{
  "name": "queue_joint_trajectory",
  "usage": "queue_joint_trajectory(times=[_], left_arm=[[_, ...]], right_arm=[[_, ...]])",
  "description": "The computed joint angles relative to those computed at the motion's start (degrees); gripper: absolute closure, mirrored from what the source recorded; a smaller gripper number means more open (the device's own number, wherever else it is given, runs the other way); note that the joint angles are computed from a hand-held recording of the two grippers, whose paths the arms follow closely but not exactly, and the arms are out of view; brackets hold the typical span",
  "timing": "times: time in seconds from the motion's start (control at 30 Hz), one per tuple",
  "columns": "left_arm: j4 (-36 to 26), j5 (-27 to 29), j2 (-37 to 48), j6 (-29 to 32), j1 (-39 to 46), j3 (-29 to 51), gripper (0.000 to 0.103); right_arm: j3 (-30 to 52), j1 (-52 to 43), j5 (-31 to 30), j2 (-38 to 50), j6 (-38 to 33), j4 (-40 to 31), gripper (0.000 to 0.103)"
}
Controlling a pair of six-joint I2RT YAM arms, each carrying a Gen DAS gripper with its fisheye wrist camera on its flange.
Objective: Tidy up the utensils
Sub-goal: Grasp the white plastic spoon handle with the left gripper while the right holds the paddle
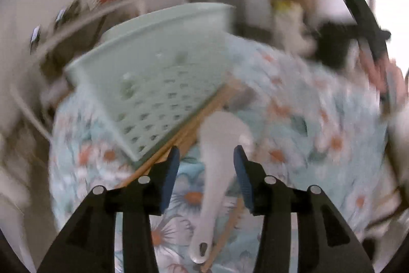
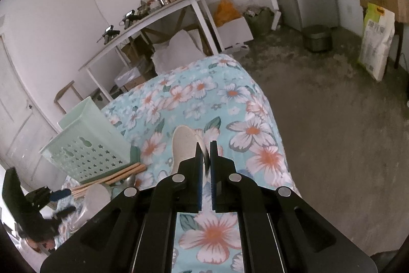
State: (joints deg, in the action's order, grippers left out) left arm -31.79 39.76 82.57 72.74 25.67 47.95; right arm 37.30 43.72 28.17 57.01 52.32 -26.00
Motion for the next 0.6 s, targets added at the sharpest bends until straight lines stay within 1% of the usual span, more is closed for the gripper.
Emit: queue_joint_trajectory(times=[0.03,0.07,0.13,0.17,0.27,0.3,0.37,0.43,0.5,0.57,0.6], left_arm=[[2.7,-1.6,-2.2,1.6,-1.5,-2.9,0.06],[5.2,-3.2,-3.3,1.9,-2.6,-4.9,0.06],[10.5,-8.1,-4.7,2.3,-5.7,-8.4,0.061],[13.9,-10.2,-5.2,3.5,-7.2,-10.6,0.061],[25.8,-13.4,-6.9,5.4,-9.6,-17.6,0.061],[28.8,-14.1,-7.0,6.2,-10.1,-19.2,0.061],[31.3,-12.8,-7.6,7.1,-9.7,-20.6,0.06],[29.6,-12.3,-7.2,5.7,-9.4,-19.3,0.062],[23.5,-9.9,-6.2,3.4,-7.9,-15.4,0.066],[15.9,-7.4,-3.9,1.2,-6.0,-10.2,0.066],[13.6,-6.3,-2.9,0.0,-5.1,-8.3,0.066]], right_arm=[[0.1,0.1,0.0,0.2,0.0,0.0,0.1],[0.3,0.4,0.2,0.4,-0.1,-0.1,0.1],[0.3,0.9,0.7,0.2,-0.3,-0.2,0.1],[0.5,1.3,1.0,0.3,-0.4,-0.3,0.1],[1.1,2.3,2.1,0.5,-0.5,-1.0,0.1],[1.1,2.3,2.0,0.5,-0.6,-1.0,0.1],[1.0,2.3,1.9,0.3,-0.5,-0.9,0.099],[1.0,2.4,2.0,0.3,-0.3,-1.1,0.099],[1.0,2.4,2.0,0.2,0.1,-1.1,0.099],[0.9,2.5,2.1,-0.1,0.3,-1.1,0.099],[0.9,2.5,2.1,-0.2,0.3,-1.1,0.099]])
